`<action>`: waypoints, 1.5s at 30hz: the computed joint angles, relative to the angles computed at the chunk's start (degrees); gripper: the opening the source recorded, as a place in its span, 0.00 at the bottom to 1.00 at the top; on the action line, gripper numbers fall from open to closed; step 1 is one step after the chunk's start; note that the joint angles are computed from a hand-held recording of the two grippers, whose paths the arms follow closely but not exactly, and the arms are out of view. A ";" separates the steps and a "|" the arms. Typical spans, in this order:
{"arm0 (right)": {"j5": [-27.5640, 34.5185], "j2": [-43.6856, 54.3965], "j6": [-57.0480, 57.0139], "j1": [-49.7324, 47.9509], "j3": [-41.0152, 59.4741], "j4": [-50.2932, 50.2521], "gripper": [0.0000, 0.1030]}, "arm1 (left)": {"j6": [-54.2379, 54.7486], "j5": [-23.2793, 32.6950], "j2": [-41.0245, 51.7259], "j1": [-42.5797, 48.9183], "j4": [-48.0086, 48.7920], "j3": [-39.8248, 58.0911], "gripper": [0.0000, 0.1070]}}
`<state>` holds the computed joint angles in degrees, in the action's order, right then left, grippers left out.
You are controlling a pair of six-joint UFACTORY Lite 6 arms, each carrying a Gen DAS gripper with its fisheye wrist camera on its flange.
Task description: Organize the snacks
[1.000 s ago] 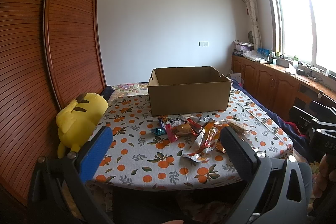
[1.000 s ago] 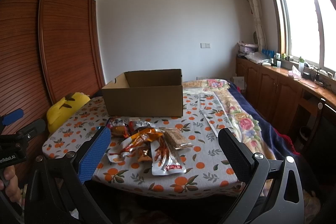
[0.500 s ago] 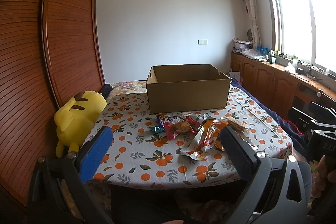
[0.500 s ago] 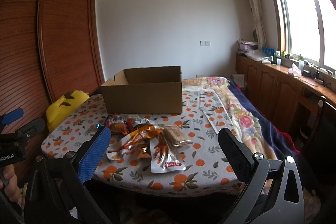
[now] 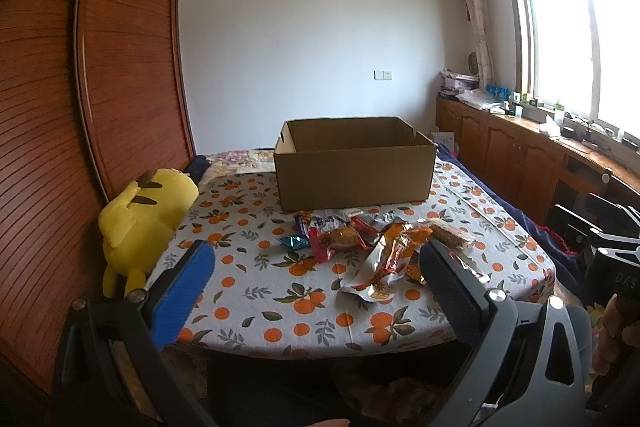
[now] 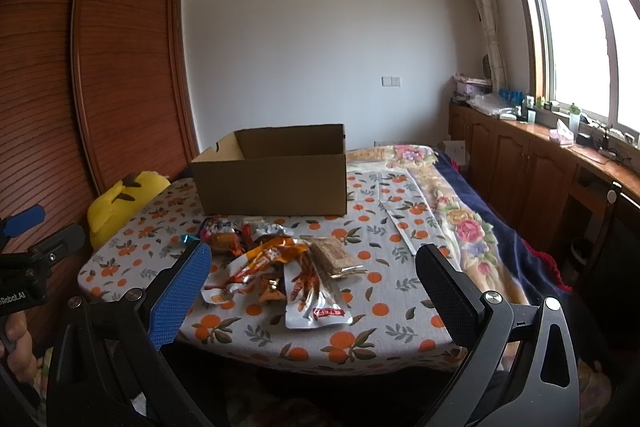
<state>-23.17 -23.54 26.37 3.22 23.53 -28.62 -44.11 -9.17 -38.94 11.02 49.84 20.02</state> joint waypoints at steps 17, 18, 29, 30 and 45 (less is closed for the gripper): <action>-7.43 31.13 13.64 -8.39 20.48 -28.06 0.97 | 9.23 -8.07 32.21 -4.03 -5.41 14.44 0.95; -7.15 33.33 14.84 -8.27 22.76 -29.63 0.97 | 8.50 -8.33 33.88 -4.09 -4.38 15.55 0.95; -4.64 58.39 42.29 -6.77 53.03 -60.11 0.87 | -5.75 -9.05 55.38 -4.50 12.01 32.78 0.88; -4.92 60.56 44.97 -6.72 55.71 -63.02 0.86 | -9.66 -8.89 57.57 -4.69 15.94 35.05 0.88; -16.41 87.67 80.90 -7.90 94.52 -94.17 0.67 | -53.99 -7.50 78.09 -9.92 62.81 61.06 0.87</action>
